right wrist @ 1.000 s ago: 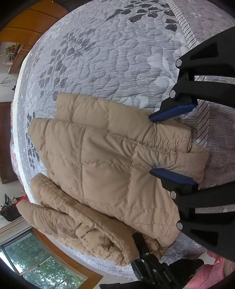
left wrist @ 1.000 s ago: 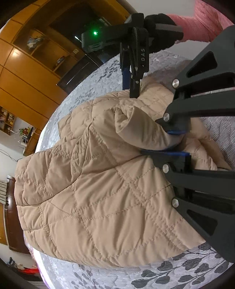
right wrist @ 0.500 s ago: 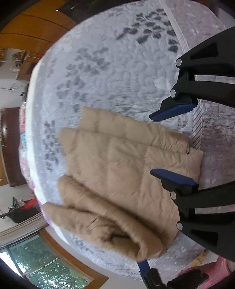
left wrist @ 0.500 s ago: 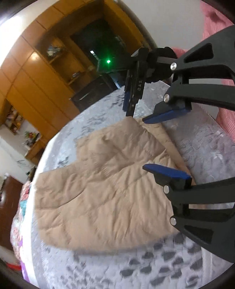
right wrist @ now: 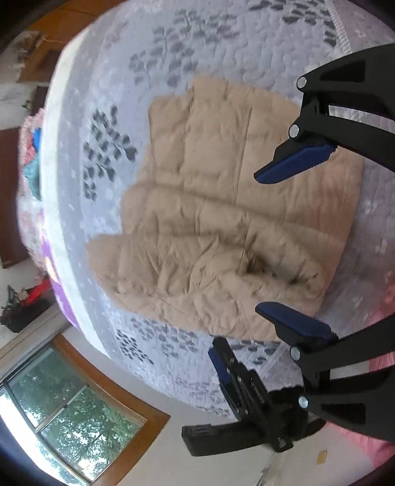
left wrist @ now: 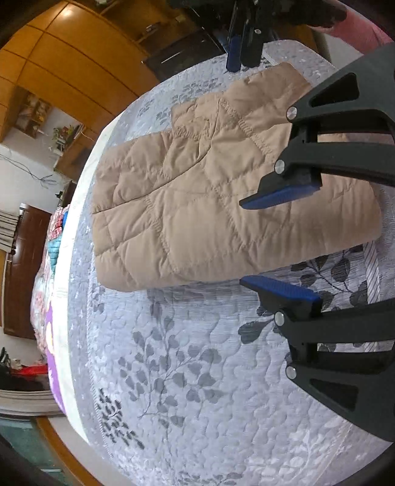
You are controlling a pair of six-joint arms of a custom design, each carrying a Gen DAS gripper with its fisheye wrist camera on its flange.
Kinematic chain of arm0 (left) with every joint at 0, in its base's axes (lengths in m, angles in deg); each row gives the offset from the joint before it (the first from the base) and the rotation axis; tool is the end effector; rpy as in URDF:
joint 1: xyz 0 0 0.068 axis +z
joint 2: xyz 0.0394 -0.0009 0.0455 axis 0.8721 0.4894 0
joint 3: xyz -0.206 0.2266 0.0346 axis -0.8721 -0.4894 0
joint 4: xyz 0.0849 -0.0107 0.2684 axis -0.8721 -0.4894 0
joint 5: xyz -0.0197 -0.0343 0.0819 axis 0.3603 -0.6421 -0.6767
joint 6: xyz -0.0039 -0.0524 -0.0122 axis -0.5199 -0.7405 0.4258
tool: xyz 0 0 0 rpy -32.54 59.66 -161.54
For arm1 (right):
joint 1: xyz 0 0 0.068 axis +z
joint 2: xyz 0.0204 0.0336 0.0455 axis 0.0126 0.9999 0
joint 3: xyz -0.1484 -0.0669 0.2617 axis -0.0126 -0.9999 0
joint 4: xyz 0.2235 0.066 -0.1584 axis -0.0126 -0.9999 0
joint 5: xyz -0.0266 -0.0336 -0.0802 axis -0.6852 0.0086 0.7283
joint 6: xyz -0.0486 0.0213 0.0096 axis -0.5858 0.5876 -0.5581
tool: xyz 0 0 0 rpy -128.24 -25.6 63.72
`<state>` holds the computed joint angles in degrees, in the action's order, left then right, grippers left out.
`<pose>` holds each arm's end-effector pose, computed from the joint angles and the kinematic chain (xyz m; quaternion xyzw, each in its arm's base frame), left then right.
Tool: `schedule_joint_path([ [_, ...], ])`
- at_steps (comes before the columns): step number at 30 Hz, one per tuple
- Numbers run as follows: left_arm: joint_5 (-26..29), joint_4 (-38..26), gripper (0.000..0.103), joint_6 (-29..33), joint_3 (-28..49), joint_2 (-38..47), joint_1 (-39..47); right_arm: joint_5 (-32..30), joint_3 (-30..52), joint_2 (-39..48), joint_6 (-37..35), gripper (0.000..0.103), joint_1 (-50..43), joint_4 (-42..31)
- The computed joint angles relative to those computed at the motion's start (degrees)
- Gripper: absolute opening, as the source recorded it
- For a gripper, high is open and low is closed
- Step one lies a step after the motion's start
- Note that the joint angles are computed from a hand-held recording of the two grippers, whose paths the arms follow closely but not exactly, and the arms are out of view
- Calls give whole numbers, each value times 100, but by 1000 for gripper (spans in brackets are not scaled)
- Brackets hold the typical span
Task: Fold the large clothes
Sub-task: 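Grasp the bunched jacket end with the right tool and lift it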
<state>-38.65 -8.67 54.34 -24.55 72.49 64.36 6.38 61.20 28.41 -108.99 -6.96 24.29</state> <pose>0.2804 0.0081 0.2330 -0.0317 0.9528 -0.1365 0.2693 0.3061 -0.0238 0.2979 -0.1405 0.9540 0.2198 0.1479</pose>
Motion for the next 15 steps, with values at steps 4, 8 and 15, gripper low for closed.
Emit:
schedule_joint_path([
  [4,-105,206,44,-2,-109,54,42,91,164,507,242,80,343,-38],
  [8,12,276,44,19,-154,101,222,74,314,1027,433,79,521,-31],
  [15,-64,323,44,10,-220,131,333,226,131,979,403,37,792,345],
])
